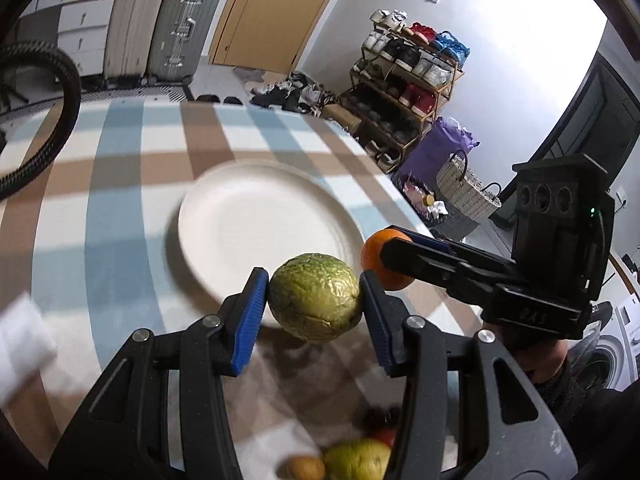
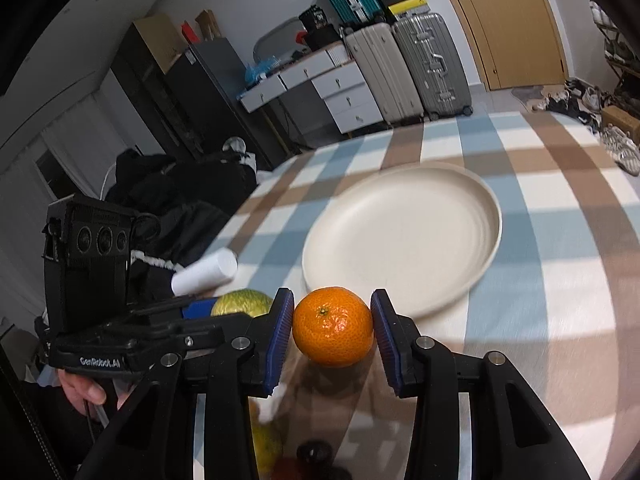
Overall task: Organize fruits
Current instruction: 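Carry pomelo and orange onto the cream plate and open both grippers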
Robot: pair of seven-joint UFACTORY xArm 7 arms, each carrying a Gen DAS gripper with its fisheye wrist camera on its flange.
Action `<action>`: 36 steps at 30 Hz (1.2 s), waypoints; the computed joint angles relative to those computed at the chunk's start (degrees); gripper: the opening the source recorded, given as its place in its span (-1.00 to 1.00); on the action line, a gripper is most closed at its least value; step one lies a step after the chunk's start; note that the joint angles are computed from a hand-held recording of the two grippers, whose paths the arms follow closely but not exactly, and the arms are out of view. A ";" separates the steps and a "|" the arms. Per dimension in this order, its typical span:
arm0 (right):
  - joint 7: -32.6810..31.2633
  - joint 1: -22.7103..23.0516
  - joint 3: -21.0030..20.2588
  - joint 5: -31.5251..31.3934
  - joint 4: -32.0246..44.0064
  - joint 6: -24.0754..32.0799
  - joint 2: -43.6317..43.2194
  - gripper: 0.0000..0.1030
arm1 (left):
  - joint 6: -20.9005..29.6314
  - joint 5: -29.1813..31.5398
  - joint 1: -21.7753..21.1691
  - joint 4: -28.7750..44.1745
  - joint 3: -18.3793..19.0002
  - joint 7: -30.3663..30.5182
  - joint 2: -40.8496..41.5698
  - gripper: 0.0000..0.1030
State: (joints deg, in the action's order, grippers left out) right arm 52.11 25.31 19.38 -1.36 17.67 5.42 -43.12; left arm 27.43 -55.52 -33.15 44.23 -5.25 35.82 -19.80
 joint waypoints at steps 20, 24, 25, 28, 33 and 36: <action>-26.92 14.43 -30.90 13.41 13.55 -8.83 25.50 -0.21 | -3.68 5.09 10.79 23.54 -9.09 -0.27 29.48 -0.14; -29.52 16.29 -32.66 17.43 14.90 -9.39 29.19 -0.20 | -5.54 6.87 11.53 24.73 -10.42 -1.59 31.89 -0.13; -30.73 18.39 -34.69 19.10 15.16 -9.76 29.73 -0.20 | -5.91 7.89 11.54 25.10 -10.62 -2.62 32.52 -0.13; -31.43 16.82 -33.07 21.09 15.51 -10.55 31.14 -0.20 | -6.03 7.89 12.53 25.86 -11.94 -2.93 33.52 -0.12; -27.50 4.47 -21.75 18.63 15.97 -9.23 32.21 -0.13 | -8.64 6.80 13.32 23.20 -13.19 -3.43 30.72 0.31; -28.18 6.81 -23.92 19.87 14.45 -10.65 30.44 0.06 | -11.02 6.04 12.65 19.82 -12.69 -3.48 26.89 0.55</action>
State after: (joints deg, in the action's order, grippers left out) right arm 23.93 32.12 -4.54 18.51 32.12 -5.23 -12.68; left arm 16.41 -49.48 -20.50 64.05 -17.94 32.34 7.10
